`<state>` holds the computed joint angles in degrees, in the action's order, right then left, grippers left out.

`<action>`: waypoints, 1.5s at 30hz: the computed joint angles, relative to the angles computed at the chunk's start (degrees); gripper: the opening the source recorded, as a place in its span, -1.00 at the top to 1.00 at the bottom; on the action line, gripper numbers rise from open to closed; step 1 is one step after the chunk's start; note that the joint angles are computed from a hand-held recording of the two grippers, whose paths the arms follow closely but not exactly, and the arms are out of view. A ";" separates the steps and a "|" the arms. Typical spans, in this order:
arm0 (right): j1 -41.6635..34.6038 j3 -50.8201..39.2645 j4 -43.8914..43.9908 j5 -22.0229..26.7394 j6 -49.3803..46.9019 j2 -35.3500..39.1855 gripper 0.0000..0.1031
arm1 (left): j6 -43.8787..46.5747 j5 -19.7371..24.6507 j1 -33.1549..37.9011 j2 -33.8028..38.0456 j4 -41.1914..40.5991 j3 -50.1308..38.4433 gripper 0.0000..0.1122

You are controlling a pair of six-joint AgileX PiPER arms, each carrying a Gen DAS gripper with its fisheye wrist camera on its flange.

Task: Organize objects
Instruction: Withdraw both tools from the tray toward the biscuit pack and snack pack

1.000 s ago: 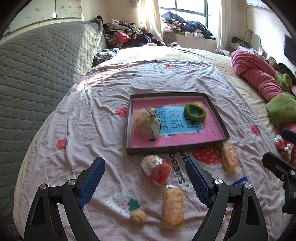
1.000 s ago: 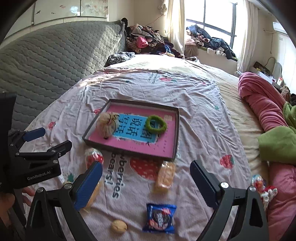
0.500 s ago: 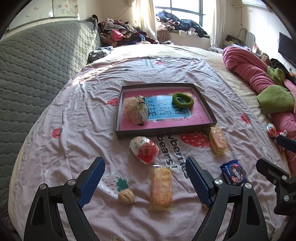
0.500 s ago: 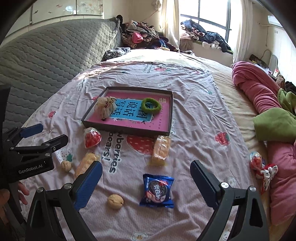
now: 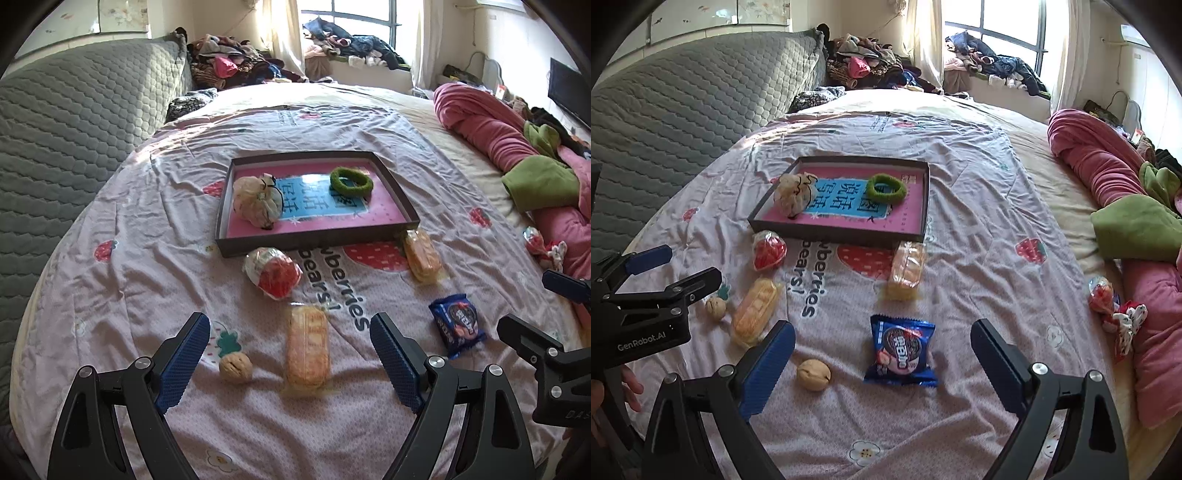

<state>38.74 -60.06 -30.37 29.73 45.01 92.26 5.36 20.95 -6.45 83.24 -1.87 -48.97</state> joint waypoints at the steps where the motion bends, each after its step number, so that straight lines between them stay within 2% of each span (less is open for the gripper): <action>1: 0.07 0.48 -0.34 -0.27 0.49 -0.10 -0.87 | -0.07 -0.34 -0.15 -0.14 0.11 0.56 -0.59; 8: 0.47 2.41 -1.95 -0.87 2.80 0.29 -0.87 | -3.17 -2.09 -1.96 0.26 2.91 2.64 -0.59; 15: -0.18 3.66 -2.53 -2.11 4.43 2.41 -0.87 | -0.54 -3.65 -2.60 2.11 -0.39 3.55 -0.59; 28: -1.55 3.46 -1.16 -4.54 3.08 6.44 -0.87 | -3.05 -6.42 -3.68 7.55 2.49 3.10 -0.59; 45: -4.28 -0.04 0.41 -6.08 0.76 12.73 -0.87 | 1.72 -7.27 -3.73 15.99 -2.35 -1.66 -0.59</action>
<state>34.46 -60.10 -29.96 23.66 45.77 104.98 7.08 13.68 -10.18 99.23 -4.22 -50.63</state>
